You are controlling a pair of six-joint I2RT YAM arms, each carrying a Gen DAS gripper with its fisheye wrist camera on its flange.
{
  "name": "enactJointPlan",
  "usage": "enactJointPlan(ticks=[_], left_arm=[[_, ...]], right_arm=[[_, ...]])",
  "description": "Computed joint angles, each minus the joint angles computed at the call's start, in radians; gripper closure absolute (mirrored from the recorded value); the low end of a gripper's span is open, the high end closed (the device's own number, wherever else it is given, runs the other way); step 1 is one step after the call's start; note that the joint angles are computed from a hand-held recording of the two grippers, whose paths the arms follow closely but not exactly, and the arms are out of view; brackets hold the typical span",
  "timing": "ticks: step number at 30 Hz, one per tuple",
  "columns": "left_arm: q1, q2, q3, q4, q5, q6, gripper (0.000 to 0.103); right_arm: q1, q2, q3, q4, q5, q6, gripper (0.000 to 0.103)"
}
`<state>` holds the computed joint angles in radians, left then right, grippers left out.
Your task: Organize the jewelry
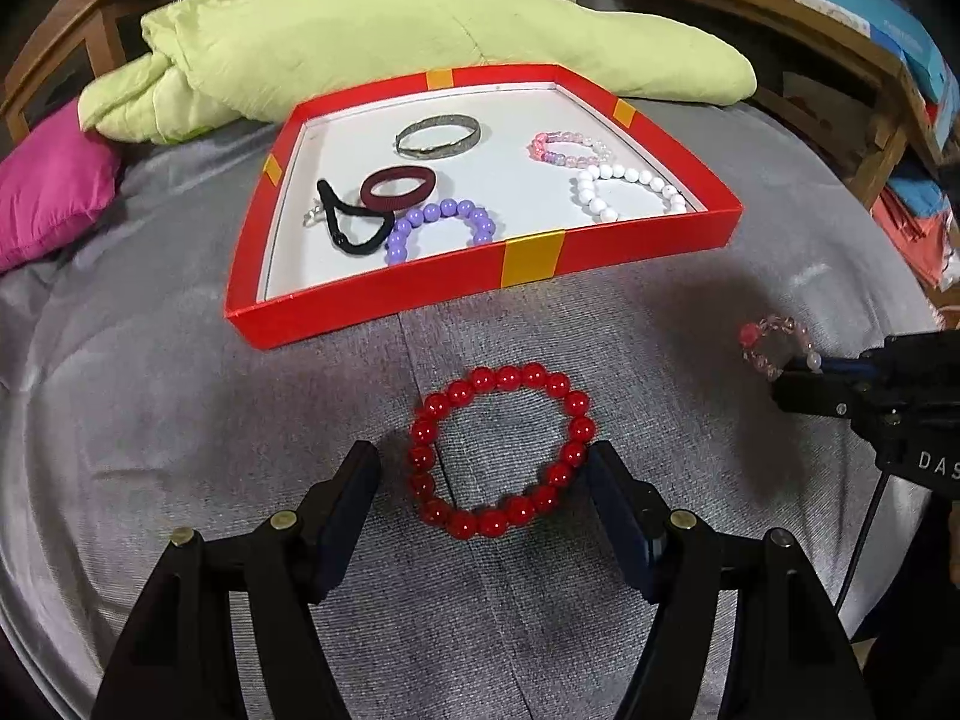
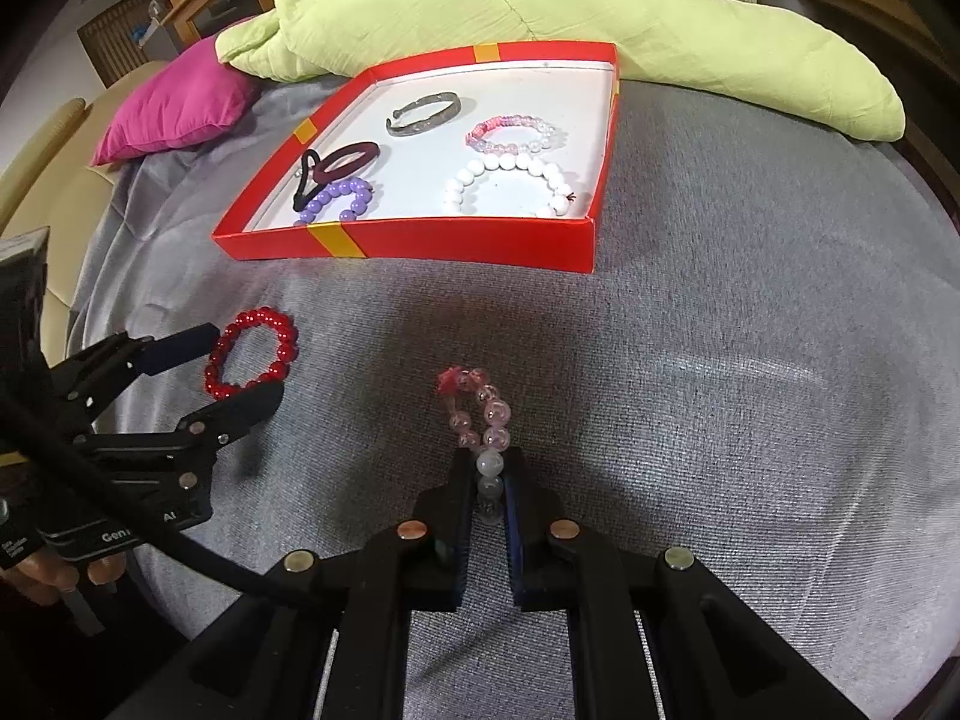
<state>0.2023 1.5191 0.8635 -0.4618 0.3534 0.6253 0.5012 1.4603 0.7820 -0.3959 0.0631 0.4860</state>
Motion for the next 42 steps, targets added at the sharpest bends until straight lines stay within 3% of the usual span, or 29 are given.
enactJointPlan(ticks=[5,11,18,22,27,31,42], left_arm=[[0.012,0.034,0.021,-0.024,0.049,0.022,0.018],[-0.003,0.006,-0.039,0.039,0.051,0.051,0.004],[-0.021,0.023,0.006,-0.022,0.010,0.068,0.002],[-0.002,-0.004,-0.010,0.013,0.016,0.057,0.002],[0.038,0.012,0.032,-0.031,0.106,0.054,0.018],[0.025,0.034,0.037,-0.058,0.103,0.084,0.041],[0.050,0.027,0.041,-0.039,0.107,0.063,0.078]], right_arm=[[0.003,-0.002,-0.003,0.002,0.002,0.004,0.092],[0.006,-0.003,-0.002,0.002,0.006,0.001,0.092],[0.000,-0.013,-0.013,0.011,-0.008,-0.004,0.092],[-0.004,-0.017,-0.019,0.016,-0.018,-0.001,0.092],[-0.004,-0.018,-0.019,0.017,-0.019,0.001,0.092],[-0.012,-0.025,-0.025,0.018,-0.031,0.004,0.092],[-0.019,-0.030,-0.023,0.017,-0.054,-0.001,0.089]])
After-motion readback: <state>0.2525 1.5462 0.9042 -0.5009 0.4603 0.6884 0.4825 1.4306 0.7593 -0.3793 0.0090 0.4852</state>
